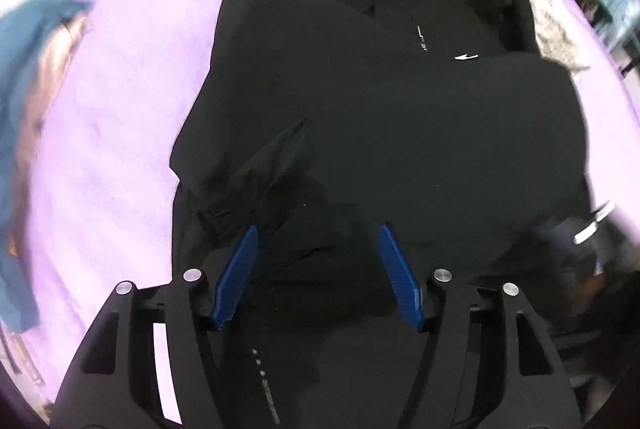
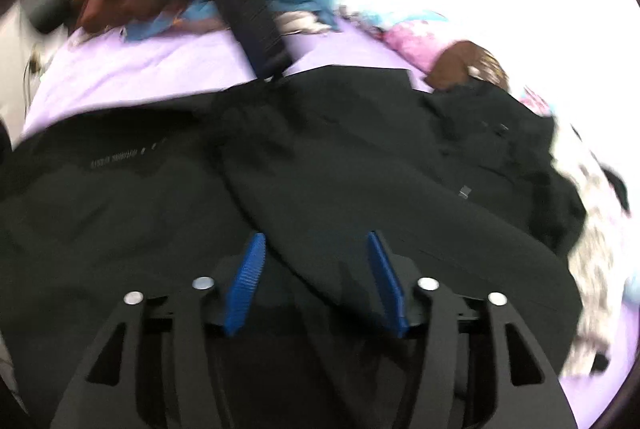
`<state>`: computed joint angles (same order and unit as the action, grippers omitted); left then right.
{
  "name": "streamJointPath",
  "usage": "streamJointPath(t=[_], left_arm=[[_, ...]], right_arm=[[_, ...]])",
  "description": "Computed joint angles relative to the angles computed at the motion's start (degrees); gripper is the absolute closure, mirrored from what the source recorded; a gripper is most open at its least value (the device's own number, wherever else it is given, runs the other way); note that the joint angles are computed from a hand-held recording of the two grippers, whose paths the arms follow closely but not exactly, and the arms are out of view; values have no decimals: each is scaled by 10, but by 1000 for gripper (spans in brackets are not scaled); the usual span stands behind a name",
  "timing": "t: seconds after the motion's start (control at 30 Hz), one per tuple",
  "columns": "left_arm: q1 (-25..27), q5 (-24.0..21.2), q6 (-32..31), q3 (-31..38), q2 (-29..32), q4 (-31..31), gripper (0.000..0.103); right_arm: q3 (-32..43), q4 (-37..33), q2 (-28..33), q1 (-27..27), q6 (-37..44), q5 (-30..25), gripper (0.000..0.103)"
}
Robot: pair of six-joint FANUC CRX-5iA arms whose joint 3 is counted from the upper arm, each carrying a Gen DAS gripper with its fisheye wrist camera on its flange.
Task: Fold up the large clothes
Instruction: 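Lay the sleeve across the jacket body with the left tool and release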
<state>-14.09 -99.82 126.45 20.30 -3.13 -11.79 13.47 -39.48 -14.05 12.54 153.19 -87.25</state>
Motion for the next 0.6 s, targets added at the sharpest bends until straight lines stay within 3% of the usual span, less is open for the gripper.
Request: streamJointPath(t=[0.07,0.13,0.2,0.33,0.47,0.6], left_arm=[[-36,34,33,-19,-18,-41,42],[-71,36,46,-31,-24,-87,37],[-80,33,65,-46,-21,-92,37],[-44,74,86,-129,-54,-38,37],[-51,110,83,-163,-75,-57,35],[-53,137,86,-191,-86,-61,34]], right_arm=[[49,-28,38,-48,-53,-10,38],[86,-41,74,-80,-118,-5,33],[124,-35,116,-96,-191,-12,32],[135,34,161,-82,-245,5,32],[138,62,190,-73,-290,-13,32],[98,100,191,-45,-291,9,33]])
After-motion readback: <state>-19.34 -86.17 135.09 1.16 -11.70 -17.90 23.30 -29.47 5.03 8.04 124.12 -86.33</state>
